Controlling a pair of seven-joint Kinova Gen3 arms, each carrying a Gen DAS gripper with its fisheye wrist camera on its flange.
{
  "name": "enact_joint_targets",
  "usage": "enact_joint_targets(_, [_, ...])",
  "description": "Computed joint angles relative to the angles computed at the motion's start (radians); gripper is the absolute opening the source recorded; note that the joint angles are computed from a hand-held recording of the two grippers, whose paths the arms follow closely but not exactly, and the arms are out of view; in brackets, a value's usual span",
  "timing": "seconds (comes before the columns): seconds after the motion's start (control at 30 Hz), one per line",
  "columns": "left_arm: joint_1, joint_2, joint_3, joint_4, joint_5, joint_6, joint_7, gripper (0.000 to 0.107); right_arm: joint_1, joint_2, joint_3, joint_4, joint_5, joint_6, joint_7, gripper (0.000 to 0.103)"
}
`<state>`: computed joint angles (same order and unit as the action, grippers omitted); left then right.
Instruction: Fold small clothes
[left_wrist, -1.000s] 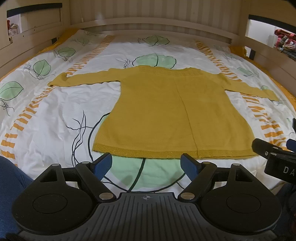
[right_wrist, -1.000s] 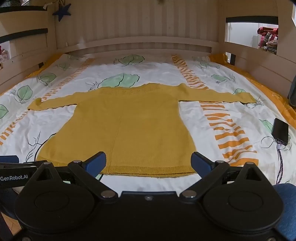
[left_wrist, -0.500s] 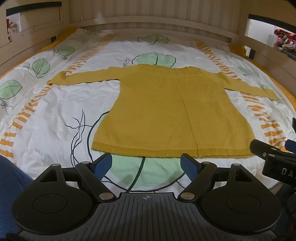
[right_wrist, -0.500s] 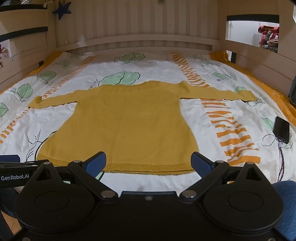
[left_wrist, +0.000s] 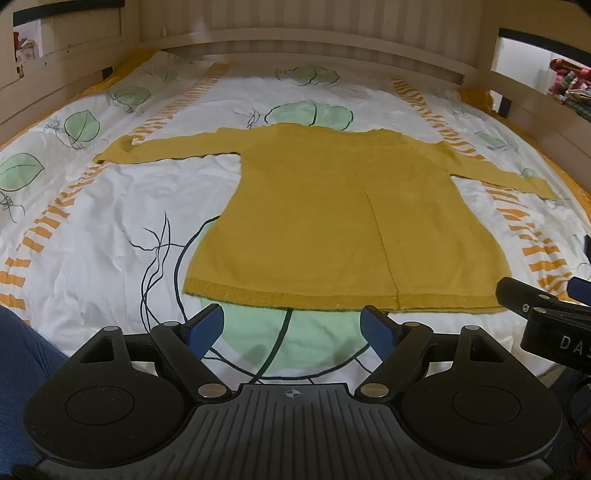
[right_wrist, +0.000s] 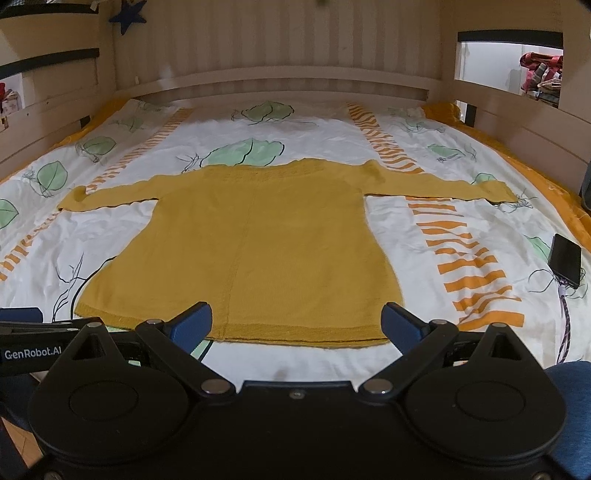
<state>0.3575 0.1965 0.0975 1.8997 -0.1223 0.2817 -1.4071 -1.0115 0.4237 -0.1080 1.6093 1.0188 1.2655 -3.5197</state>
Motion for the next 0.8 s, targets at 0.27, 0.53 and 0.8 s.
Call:
enact_joint_targets(0.27, [0.002,0.006,-0.003,-0.002,-0.003,0.000,0.007,0.081,0.001,0.003,0.002,-0.006,-0.003,-0.001,0.007,0.098])
enact_joint_targets(0.53, [-0.002,0.014,-0.002,-0.005,0.000,0.003,0.000,0.081,0.007,0.008,0.003,-0.002,-0.006,-0.018,0.007,0.098])
enact_joint_targets(0.8, [-0.073,0.062,0.056,-0.062,0.078,0.071,-0.110,0.081,0.058,-0.009,0.003,0.025,-0.040,-0.113,0.033,0.098])
